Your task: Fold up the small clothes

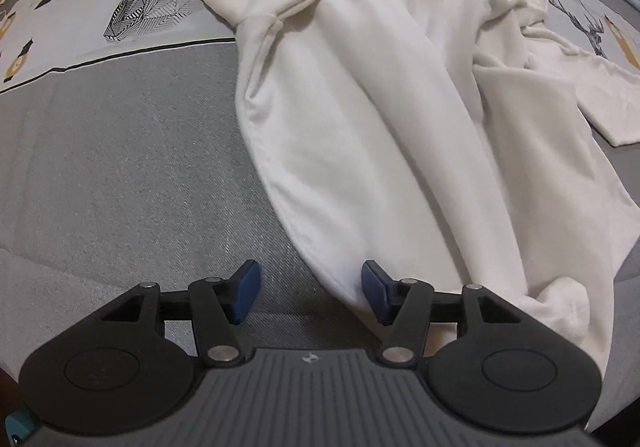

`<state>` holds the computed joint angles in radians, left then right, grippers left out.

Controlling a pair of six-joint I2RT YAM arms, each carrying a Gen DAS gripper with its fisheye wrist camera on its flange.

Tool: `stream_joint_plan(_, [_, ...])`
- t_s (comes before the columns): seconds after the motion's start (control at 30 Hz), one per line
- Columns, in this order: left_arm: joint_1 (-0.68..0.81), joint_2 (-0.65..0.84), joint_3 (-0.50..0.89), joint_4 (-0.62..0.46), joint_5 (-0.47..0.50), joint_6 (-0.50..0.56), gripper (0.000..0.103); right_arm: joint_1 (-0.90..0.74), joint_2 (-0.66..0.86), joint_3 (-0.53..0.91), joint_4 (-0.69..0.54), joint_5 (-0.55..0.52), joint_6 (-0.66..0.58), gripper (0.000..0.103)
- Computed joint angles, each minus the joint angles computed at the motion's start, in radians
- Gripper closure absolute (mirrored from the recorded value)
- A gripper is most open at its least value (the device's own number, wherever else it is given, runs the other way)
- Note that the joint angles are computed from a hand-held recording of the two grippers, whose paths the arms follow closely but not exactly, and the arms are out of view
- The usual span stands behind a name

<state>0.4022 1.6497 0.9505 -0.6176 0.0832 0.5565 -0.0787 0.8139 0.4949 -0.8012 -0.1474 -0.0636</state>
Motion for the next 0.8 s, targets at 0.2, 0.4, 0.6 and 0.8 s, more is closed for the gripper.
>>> stream_joint_plan(0.2, [0.008, -0.035, -0.026, -0.020, 0.037, 0.043, 0.097, -0.157, -0.074, 0.003, 0.090, -0.200, 0.141, 0.069])
stream_joint_plan(0.4, [0.041, -0.047, -0.047, 0.063, -0.039, 0.058, 0.099, 0.170, 0.192, 0.024, 0.363, -0.041, 0.373, 0.055])
stream_joint_plan(0.6, [0.106, 0.018, 0.044, 0.020, -0.015, 0.055, 0.098, 0.384, 0.541, 0.141, 0.525, 0.093, 0.440, 0.055])
stream_joint_plan(0.8, [0.114, 0.034, 0.074, 0.000, 0.006, 0.042, 0.098, 0.443, 0.614, 0.172, 0.545, 0.150, 0.362, 0.100])
